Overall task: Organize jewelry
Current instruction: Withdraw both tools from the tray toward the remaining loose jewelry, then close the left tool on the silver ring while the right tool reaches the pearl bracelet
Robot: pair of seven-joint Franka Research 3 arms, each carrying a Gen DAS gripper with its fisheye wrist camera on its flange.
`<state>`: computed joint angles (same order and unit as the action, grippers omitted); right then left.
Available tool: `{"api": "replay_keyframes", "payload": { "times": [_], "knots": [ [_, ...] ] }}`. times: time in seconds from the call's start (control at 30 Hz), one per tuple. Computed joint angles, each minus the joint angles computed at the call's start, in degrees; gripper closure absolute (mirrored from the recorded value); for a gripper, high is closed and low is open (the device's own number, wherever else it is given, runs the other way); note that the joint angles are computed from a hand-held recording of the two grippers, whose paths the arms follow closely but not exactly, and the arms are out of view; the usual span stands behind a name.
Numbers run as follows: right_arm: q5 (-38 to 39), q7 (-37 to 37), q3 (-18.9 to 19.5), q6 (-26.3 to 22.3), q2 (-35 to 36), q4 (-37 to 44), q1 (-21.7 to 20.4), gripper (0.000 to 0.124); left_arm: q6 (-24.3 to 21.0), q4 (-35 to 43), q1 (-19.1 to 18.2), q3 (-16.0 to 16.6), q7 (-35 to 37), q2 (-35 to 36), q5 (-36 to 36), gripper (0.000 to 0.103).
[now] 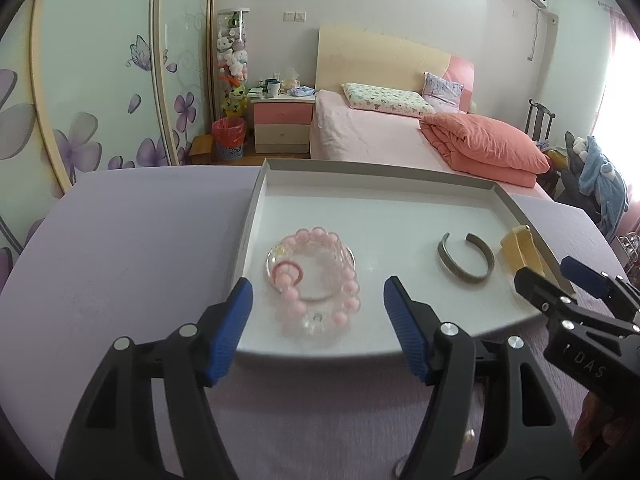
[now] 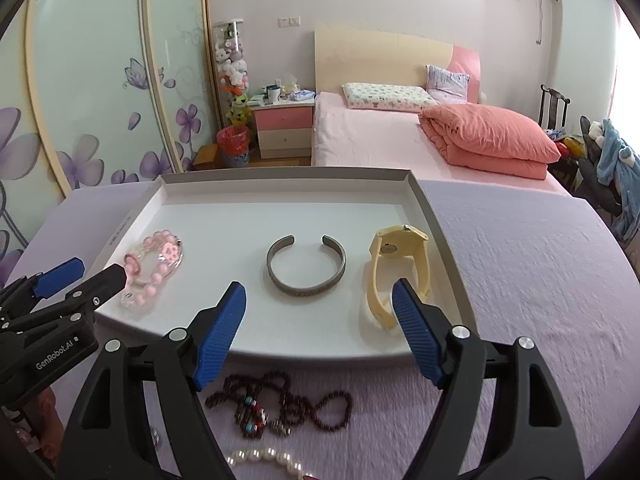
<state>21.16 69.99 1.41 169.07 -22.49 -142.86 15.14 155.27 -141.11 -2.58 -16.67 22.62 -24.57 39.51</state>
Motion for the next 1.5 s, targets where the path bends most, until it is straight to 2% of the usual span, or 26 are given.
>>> {"api": "replay_keyframes", "payload": {
  "times": [0.37, 0.6, 0.93, 1.1, 1.5],
  "knots": [
    [0.96, -2.7, -1.54, -0.16, -8.95, -6.67, 1.41, 0.047, -1.72, -4.3, -2.22, -1.65, -1.09, -6.53, -1.45, 0.033],
    [2.45, -3.99, -3.05, -1.84, -14.91, -10.61, 2.26, 0.047, -4.39, -6.83, -4.3, -2.7, -1.22, -10.41, -3.42, 0.033],
    [2.82, -5.58, -3.73, -5.1, -21.94, -16.41, 1.31, 0.046, -7.7, -10.16, -8.14, -4.33, -2.25, -14.81, -5.71, 0.033],
    [2.69, -5.53, -3.34, -6.55, -23.19, -18.26, 0.73, 0.043, -8.99, -9.8, -9.28, -5.29, -2.27, -13.74, -5.82, 0.033],
    [0.55, -3.96, -0.88, -8.57, -20.65, -18.12, -0.02, 0.043, -11.38, -8.93, -10.45, -4.55, -2.79, -11.83, -5.93, 0.033]
  ]
}}
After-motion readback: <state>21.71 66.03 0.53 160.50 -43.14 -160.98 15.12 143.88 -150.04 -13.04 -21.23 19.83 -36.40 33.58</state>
